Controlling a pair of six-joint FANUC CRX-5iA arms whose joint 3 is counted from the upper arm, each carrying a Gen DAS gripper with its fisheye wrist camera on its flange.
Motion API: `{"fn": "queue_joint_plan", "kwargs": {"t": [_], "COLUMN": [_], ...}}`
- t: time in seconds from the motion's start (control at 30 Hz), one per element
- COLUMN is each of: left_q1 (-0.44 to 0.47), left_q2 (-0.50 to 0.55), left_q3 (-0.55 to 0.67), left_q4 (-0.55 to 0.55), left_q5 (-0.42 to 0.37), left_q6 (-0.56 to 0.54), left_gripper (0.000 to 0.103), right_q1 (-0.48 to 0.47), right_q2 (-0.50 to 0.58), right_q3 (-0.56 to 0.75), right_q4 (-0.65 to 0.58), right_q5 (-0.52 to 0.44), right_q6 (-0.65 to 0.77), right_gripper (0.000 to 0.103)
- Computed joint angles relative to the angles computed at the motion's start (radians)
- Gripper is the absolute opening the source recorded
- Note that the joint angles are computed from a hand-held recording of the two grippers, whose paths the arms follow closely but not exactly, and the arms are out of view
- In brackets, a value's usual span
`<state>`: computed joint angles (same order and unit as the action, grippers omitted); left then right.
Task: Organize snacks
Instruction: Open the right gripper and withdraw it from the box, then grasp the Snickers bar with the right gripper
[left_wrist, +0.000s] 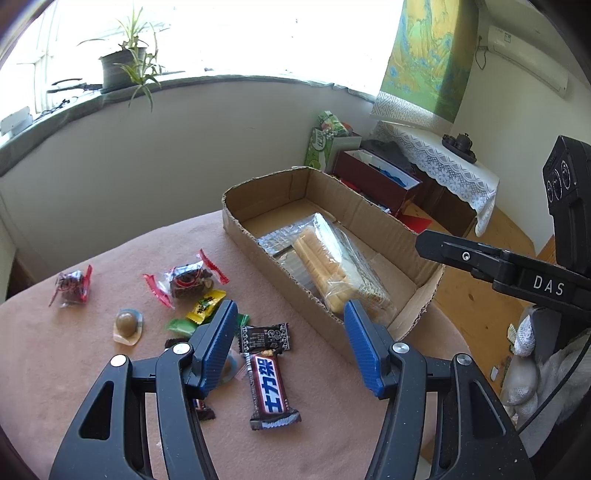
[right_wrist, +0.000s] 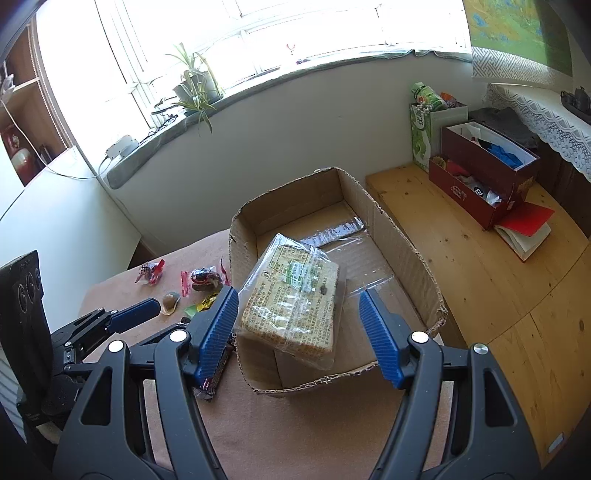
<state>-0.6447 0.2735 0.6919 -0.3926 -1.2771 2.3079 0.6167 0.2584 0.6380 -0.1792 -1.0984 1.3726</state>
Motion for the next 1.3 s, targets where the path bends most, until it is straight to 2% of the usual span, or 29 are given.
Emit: {"fn": "queue_joint_plan", "kwargs": {"t": [0.33,0.67,0.77,0.93,1.07,1.3], "left_q1": [-0.069,-0.108,-0.116,-0.097,-0.073,-0.032], "left_q2": [-0.177,-0.31,-0.313,-0.303,-0.299,-0.284], "left_q3": [-0.187,-0.358,-0.382,-0.429,-0.463,-0.487], "left_q4": [-0.139,-0.175,-0.16,-0.097,-0.052,0.008], "left_q5": [-0.037,-0.081,-0.069,-0.001,0.049,0.094], "left_q6": [0.172,0.357,0.372,0.378,0.376,0.331], "left_gripper": [0.059,0.056,0.054,0.048,0.047,0.046], "right_q1": [0.079,0.183,0.202,0.243,0.252,0.262], "right_q2": [-0.102,-0.161,-0.147,-0.121,-0.086,-0.018], "right_q3": [-0.143,-0.257,-0.26,-0.28,-0.257,-0.2], "right_q4": [0.044,0.069,0.06,0.113,0.115,0.149], "right_q5": [0.052,0.086,0.072,0.083,0.064,0.027], "right_q6": [0.048,0.06,0.061,0.03,0.02,-0.011], "right_gripper": [0.071,0.071,0.071,0.071,0.071,0.071]}}
